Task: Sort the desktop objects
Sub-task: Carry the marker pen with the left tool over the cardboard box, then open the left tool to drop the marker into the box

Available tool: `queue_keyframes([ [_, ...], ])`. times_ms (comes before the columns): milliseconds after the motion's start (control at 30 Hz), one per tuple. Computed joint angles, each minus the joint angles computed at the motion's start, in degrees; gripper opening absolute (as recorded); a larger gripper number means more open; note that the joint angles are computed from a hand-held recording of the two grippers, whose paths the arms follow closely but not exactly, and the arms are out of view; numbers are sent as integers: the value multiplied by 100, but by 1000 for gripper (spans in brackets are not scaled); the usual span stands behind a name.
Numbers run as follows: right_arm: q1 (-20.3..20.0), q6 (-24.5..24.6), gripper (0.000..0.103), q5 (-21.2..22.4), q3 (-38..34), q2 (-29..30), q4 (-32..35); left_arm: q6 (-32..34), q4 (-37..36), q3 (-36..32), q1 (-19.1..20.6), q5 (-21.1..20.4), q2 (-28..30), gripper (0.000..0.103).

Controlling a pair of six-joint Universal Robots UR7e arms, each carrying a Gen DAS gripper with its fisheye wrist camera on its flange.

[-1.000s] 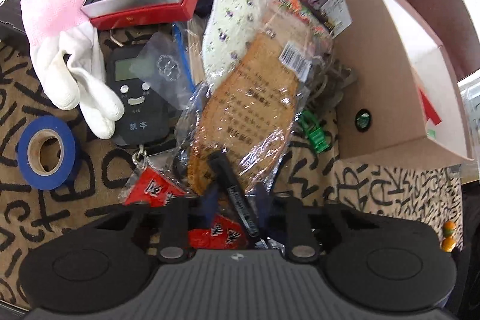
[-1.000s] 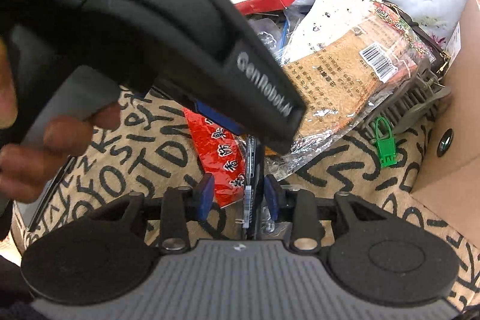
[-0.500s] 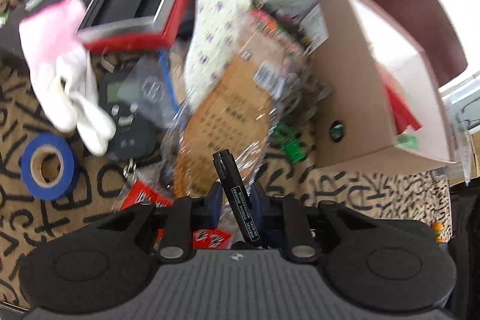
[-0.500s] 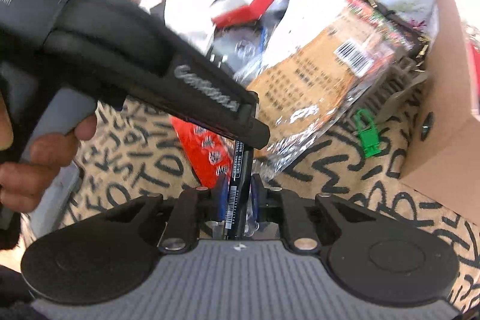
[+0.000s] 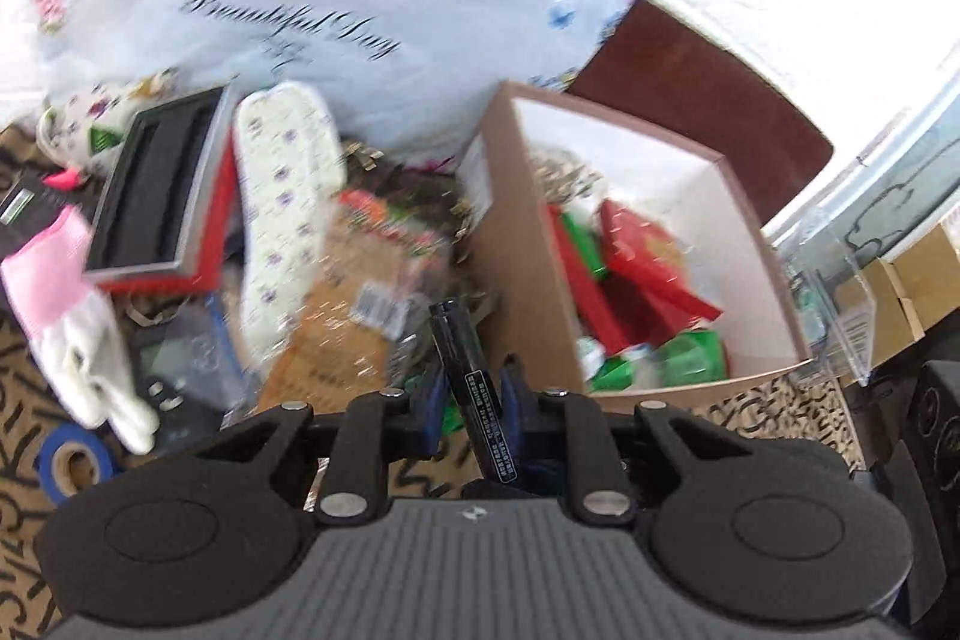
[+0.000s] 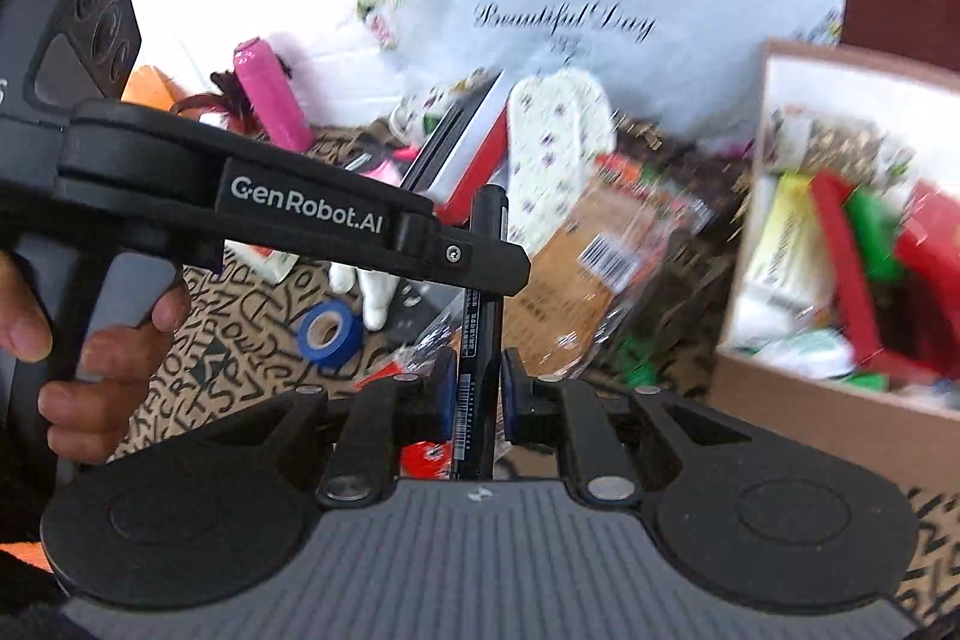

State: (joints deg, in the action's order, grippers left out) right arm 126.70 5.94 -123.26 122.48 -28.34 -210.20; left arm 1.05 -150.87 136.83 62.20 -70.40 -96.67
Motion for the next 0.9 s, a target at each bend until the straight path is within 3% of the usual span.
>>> queue_keyframes([
  [467, -75, -453, 13, -928, 440, -492, -822, 241, -695, -345, -711, -230, 1051, 18],
  [900, -741, -1082, 12, -901, 255, -516, -1335, 473, -897, -1188, -482, -345, 2229, 18],
])
